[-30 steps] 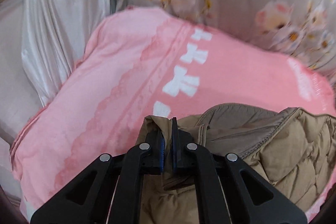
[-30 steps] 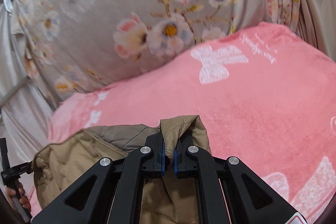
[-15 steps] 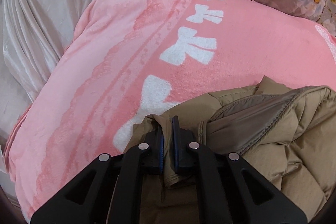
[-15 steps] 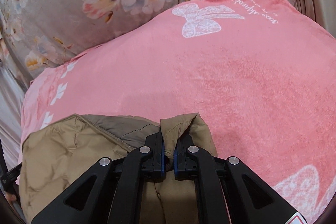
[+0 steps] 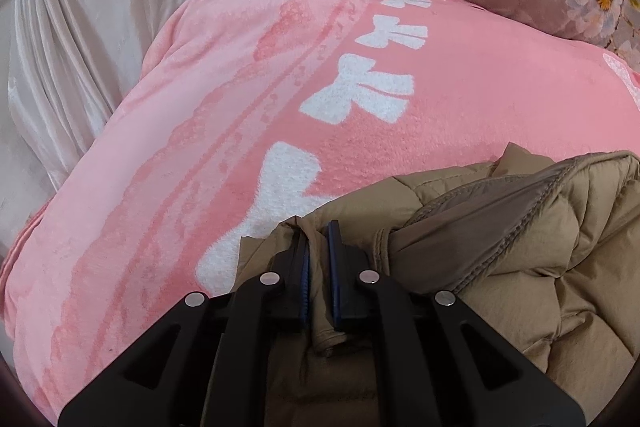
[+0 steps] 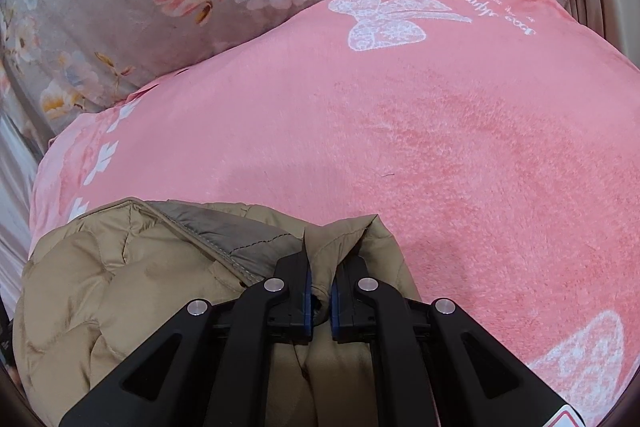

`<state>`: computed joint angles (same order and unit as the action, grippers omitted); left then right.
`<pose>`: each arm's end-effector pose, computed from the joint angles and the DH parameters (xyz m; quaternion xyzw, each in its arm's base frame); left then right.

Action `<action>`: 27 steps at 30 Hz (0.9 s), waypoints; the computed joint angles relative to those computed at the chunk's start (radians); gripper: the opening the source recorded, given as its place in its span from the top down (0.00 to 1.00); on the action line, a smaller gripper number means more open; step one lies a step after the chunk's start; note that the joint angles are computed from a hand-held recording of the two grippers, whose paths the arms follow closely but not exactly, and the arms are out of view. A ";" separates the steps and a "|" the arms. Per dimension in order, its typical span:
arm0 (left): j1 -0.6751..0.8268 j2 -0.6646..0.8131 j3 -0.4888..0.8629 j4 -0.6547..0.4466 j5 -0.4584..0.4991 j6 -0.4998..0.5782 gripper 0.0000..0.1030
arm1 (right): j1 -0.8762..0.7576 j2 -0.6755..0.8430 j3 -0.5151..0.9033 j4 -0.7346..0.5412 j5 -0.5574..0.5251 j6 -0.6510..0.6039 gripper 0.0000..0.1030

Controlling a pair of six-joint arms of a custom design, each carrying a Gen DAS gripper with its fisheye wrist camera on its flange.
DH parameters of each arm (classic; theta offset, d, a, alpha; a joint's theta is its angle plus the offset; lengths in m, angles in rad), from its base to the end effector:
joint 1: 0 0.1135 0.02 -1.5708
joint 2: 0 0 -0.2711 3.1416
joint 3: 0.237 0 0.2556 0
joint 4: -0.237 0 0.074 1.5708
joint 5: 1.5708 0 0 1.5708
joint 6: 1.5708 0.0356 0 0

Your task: Fold large clothes

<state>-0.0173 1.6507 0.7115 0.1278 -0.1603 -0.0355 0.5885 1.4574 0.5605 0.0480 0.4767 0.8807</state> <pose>0.3120 0.0003 0.1395 -0.0381 0.9255 0.0646 0.3713 0.2262 0.1313 0.1469 0.2148 0.8873 0.0661 0.4027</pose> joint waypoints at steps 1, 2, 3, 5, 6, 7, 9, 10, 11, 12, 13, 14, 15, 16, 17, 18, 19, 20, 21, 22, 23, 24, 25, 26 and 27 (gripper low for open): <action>0.001 0.002 0.000 0.003 0.002 -0.002 0.93 | -0.002 0.001 0.000 0.000 -0.002 -0.002 0.95; 0.002 0.003 0.000 0.006 0.003 -0.002 0.93 | -0.003 0.003 0.000 0.002 -0.004 -0.003 0.95; 0.002 0.002 -0.003 0.009 0.005 -0.004 0.93 | -0.006 0.003 -0.004 0.007 -0.007 -0.004 0.95; 0.013 -0.004 -0.005 0.008 0.028 -0.007 0.93 | -0.016 -0.005 -0.014 0.023 -0.027 -0.007 0.95; 0.034 -0.016 -0.004 -0.002 0.069 -0.005 0.93 | -0.035 -0.030 -0.029 0.031 -0.063 -0.016 0.94; 0.054 -0.033 -0.003 -0.019 0.101 -0.002 0.91 | -0.046 -0.058 -0.036 0.016 -0.085 -0.014 0.93; 0.111 -0.114 -0.007 -0.077 0.172 0.032 0.82 | -0.063 -0.215 -0.077 -0.057 -0.121 -0.012 0.87; 0.130 -0.156 -0.012 -0.098 0.185 0.048 0.77 | -0.054 -0.305 -0.094 -0.105 -0.099 -0.005 0.74; 0.153 -0.228 -0.024 -0.123 0.179 0.071 0.59 | -0.036 -0.390 -0.101 -0.166 -0.055 0.006 0.61; 0.166 -0.281 -0.035 -0.132 0.173 0.085 0.52 | -0.006 -0.515 -0.109 -0.252 0.014 0.012 0.55; 0.193 -0.365 -0.047 -0.151 0.189 0.114 0.46 | 0.013 -0.588 -0.106 -0.311 0.056 0.016 0.53; 0.213 -0.431 -0.040 -0.192 0.200 0.137 0.46 | 0.042 -0.643 -0.086 -0.388 0.113 0.034 0.52; 0.219 -0.478 -0.018 -0.245 0.197 0.149 0.46 | 0.105 -0.677 -0.045 -0.488 0.212 0.070 0.52; 0.221 -0.504 0.004 -0.285 0.210 0.153 0.46 | 0.161 -0.666 -0.004 -0.544 0.279 0.094 0.54; 0.212 -0.526 0.024 -0.322 0.224 0.151 0.46 | 0.200 -0.641 0.025 -0.560 0.314 0.100 0.58; 0.191 -0.548 0.039 -0.356 0.232 0.142 0.46 | 0.241 -0.600 0.058 -0.558 0.337 0.097 0.61; 0.141 -0.565 0.052 -0.386 0.224 0.126 0.46 | 0.279 -0.525 0.102 -0.534 0.336 0.075 0.69; 0.074 -0.572 0.058 -0.398 0.196 0.105 0.46 | 0.308 -0.440 0.147 -0.508 0.327 0.047 0.75; -0.006 -0.561 0.061 -0.398 0.159 0.080 0.46 | 0.333 -0.342 0.197 -0.473 0.320 0.004 0.77; -0.060 -0.546 0.061 -0.393 0.136 0.065 0.46 | 0.358 -0.236 0.250 -0.438 0.327 -0.041 0.78; -0.137 -0.505 0.064 -0.373 0.092 0.038 0.46 | 0.367 -0.138 0.306 -0.418 0.329 -0.081 0.79; -0.200 -0.448 0.071 -0.350 0.052 0.006 0.46 | 0.364 -0.049 0.356 -0.393 0.310 -0.115 0.79; -0.239 -0.406 0.077 -0.338 0.032 -0.015 0.46 | 0.359 0.000 0.380 -0.369 0.287 -0.134 0.80; -0.276 -0.343 0.092 -0.322 0.017 -0.035 0.46 | 0.349 0.051 0.406 -0.346 0.255 -0.152 0.80; -0.308 -0.281 0.103 -0.297 -0.008 -0.053 0.46 | 0.335 0.111 0.441 -0.335 0.232 -0.167 0.81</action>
